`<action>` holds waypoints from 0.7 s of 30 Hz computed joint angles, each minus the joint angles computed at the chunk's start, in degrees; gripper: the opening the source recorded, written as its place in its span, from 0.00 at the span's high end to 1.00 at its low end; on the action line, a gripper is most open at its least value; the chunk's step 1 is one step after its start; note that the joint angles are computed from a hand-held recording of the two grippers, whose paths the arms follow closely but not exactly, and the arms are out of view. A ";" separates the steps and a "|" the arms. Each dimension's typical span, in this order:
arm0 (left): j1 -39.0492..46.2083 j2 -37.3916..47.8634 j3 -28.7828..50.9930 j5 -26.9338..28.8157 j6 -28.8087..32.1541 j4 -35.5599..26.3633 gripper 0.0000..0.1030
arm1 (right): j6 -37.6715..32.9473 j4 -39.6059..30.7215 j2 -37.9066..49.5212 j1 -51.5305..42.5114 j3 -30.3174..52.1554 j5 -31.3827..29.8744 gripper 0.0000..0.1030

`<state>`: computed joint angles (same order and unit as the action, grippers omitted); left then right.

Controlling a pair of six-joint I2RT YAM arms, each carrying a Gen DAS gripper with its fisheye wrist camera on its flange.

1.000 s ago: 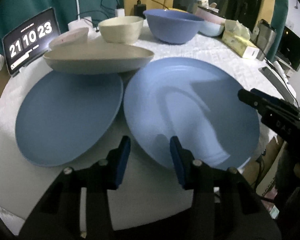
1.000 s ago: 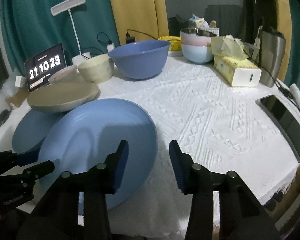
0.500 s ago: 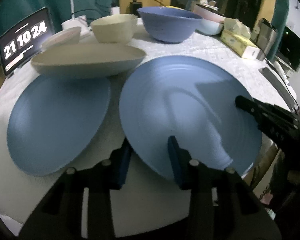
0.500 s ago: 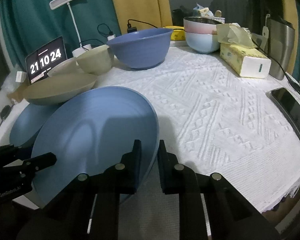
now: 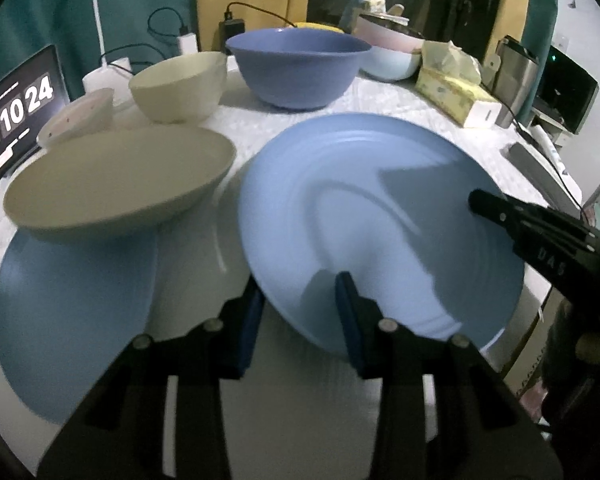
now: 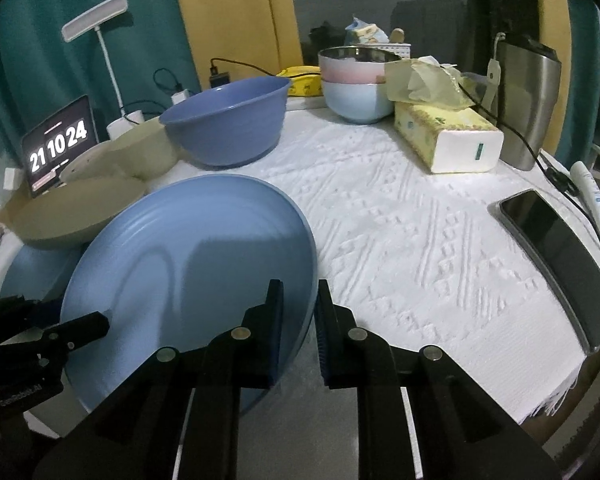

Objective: Organize plates and bowls

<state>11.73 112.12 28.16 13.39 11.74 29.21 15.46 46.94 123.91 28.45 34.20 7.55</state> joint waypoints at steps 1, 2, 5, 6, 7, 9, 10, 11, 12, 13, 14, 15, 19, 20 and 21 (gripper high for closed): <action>-0.13 0.53 0.77 -0.14 -0.10 -0.18 0.63 | -0.05 -0.42 0.10 -0.26 0.42 -0.02 0.83; -0.29 0.95 1.26 -0.37 -0.24 -0.14 0.63 | -0.09 -0.86 0.25 -0.52 0.92 -0.06 0.83; -0.61 1.97 2.48 -1.19 -0.41 0.21 0.63 | -0.02 -2.35 0.67 -0.71 2.40 -0.02 0.83; -0.62 2.27 2.95 -1.23 -0.41 -0.03 0.63 | -0.02 -2.75 0.79 -0.70 2.79 0.06 0.83; -0.57 2.59 3.50 -1.16 -0.49 -0.44 0.63 | -0.01 -3.28 0.98 -0.69 3.32 0.19 0.83; -0.46 3.26 4.51 -1.18 -0.58 -1.44 0.62 | 0.21 -4.78 1.30 -0.76 4.47 0.20 0.83; -0.44 3.67 5.22 -1.37 -0.65 -2.37 0.62 | 0.30 -5.68 1.47 -0.82 5.15 0.31 0.83; -0.46 3.91 5.56 -1.62 -0.65 -2.72 0.62 | 0.32 -5.94 1.57 -0.87 5.38 0.46 0.83; -0.45 3.99 5.63 -1.88 -0.59 -2.72 0.62 | 0.35 -6.14 1.63 -0.89 5.62 0.62 0.83; -0.48 3.73 5.19 -2.36 -0.46 -1.99 0.62 | 0.36 -6.10 1.52 -0.88 5.60 0.89 0.83; -0.50 3.35 4.67 -2.68 -0.39 -1.24 0.62 | 0.35 -6.15 1.27 -0.84 5.55 1.29 0.83; -0.42 2.86 4.16 -2.78 -0.27 -0.59 0.61 | 0.44 -6.38 0.88 -0.78 5.47 1.85 0.83; 0.91 0.53 1.89 -1.67 0.48 1.67 0.56 | 0.71 -7.18 -0.86 -0.61 5.06 3.77 0.82; 1.23 -0.06 1.45 -1.31 0.65 1.90 0.56 | 0.68 -7.35 -1.41 -0.51 4.89 4.13 0.82; 1.48 -0.59 1.07 -1.05 0.76 2.10 0.56 | 0.64 -7.49 -2.06 -0.30 4.63 4.60 0.82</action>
